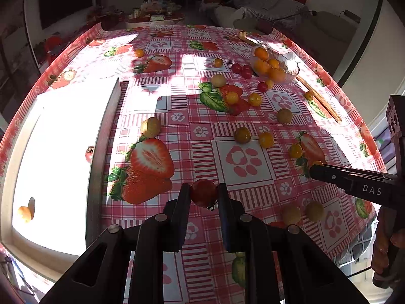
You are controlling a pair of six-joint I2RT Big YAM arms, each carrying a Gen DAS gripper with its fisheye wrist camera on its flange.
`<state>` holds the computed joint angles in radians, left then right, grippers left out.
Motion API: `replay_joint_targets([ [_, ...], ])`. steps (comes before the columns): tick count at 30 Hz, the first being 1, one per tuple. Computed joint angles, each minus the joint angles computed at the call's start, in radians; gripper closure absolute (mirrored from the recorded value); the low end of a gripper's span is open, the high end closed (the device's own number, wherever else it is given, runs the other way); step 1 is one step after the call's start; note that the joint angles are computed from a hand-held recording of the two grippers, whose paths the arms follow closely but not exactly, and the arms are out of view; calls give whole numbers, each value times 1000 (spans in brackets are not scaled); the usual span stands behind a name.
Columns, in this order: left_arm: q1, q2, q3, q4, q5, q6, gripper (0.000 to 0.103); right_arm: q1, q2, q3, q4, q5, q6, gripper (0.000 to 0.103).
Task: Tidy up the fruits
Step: 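Grasp a red cherry tomato with the left tool while the right tool grasps a yellow tomato, then carry both held tomatoes over to the white tray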
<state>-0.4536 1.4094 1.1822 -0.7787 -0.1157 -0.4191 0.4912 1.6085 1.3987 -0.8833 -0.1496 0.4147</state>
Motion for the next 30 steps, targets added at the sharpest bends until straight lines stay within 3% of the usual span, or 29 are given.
replay_joint_targets([
  [19, 102, -154, -126, 20, -63, -17, 80, 110, 77, 146, -57, 8, -34, 81],
  [30, 257, -205, -178, 29, -80, 16, 80, 205, 202, 353, -129, -17, -78, 81],
])
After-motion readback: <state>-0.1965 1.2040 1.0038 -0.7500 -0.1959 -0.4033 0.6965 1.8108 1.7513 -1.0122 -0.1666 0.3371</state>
